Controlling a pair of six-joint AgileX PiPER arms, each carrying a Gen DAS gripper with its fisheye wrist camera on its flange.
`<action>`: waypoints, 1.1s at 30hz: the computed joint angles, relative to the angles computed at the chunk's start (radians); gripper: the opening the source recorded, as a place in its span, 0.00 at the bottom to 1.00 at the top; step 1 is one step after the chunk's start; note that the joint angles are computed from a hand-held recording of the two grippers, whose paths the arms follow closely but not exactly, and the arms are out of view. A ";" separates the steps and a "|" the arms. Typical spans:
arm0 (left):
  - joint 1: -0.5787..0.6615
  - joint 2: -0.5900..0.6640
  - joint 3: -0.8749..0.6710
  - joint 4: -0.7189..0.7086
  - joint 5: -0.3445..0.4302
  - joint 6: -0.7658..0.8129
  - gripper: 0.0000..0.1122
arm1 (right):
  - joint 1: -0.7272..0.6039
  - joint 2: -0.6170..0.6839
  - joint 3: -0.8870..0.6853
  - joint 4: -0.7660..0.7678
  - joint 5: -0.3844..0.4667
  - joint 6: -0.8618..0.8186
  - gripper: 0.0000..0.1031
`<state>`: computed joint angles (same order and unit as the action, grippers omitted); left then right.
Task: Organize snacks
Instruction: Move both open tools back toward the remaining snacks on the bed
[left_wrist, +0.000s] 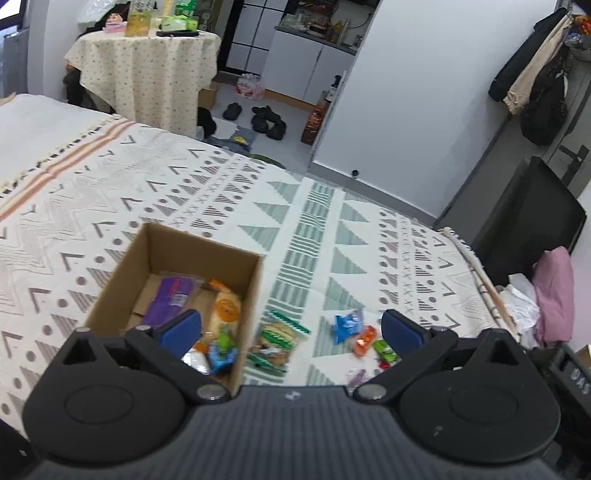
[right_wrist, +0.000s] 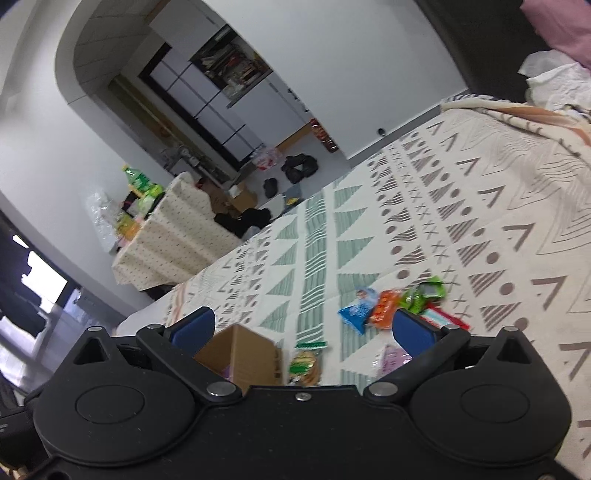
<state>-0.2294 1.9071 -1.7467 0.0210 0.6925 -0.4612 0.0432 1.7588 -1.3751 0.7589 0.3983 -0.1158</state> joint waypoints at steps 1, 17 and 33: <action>-0.002 0.007 -0.006 -0.016 0.000 0.007 0.92 | -0.004 0.001 -0.001 -0.026 -0.002 0.023 1.00; -0.104 0.178 -0.190 0.133 0.149 -0.046 0.92 | -0.056 0.050 -0.037 -0.152 0.021 0.124 1.00; -0.125 0.389 -0.441 0.144 0.258 -0.051 0.88 | -0.081 0.158 -0.129 -0.227 0.080 0.268 0.99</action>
<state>-0.3544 2.2957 -2.1880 0.1647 0.9500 -0.5117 -0.0379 1.9171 -1.5039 0.5322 0.4781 0.1518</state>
